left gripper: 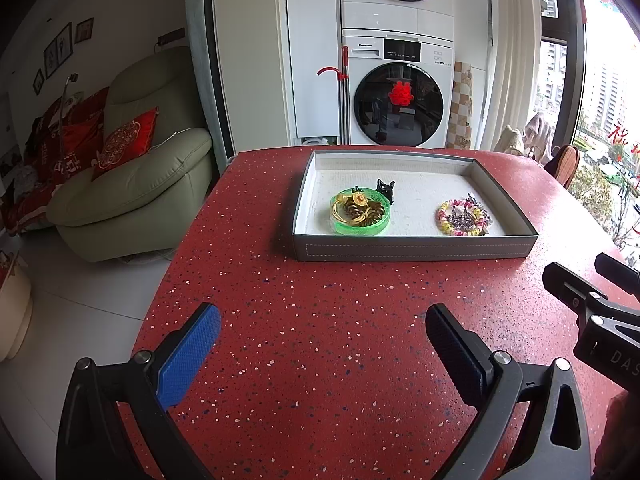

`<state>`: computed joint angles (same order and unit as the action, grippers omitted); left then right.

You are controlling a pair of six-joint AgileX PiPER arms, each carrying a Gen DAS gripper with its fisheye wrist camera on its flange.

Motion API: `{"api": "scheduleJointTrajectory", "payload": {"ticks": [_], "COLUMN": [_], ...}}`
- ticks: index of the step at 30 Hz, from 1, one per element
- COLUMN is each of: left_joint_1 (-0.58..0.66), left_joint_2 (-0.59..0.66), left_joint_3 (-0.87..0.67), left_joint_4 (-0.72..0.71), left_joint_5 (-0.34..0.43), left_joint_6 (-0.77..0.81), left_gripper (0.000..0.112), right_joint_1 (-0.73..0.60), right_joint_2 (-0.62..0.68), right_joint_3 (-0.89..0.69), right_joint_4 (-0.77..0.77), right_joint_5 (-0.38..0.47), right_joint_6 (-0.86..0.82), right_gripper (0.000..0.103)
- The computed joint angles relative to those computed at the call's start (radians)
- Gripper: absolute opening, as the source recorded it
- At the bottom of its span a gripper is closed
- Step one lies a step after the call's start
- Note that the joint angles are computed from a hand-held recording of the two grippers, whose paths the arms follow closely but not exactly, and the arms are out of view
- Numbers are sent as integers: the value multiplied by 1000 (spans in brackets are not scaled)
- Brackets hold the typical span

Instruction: Organize jewelry

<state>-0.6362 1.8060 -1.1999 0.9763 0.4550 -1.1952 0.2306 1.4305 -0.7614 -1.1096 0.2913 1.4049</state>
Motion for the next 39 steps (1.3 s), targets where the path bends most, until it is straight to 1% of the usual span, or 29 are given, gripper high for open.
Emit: {"api": "scheduleJointTrajectory", "payload": {"ticks": [19,26,39], "left_joint_1": [-3,-1,-3], "left_joint_2": [-1,-6,-8], "left_joint_3": [10,11,11], "left_joint_4": [27,2,6], "left_joint_5": [10,7,7], "left_joint_6": [-28,-2,2], "left_gripper": [103,103,103], "right_joint_1": [3,5,4], "right_joint_2": [0,-2,-3], "right_joint_3": [-2,-3,-3], "right_joint_4": [-4,11,14], "right_joint_5": [4,8,8], "right_joint_6": [3,-12,-16], "right_gripper": [90,90,90]}}
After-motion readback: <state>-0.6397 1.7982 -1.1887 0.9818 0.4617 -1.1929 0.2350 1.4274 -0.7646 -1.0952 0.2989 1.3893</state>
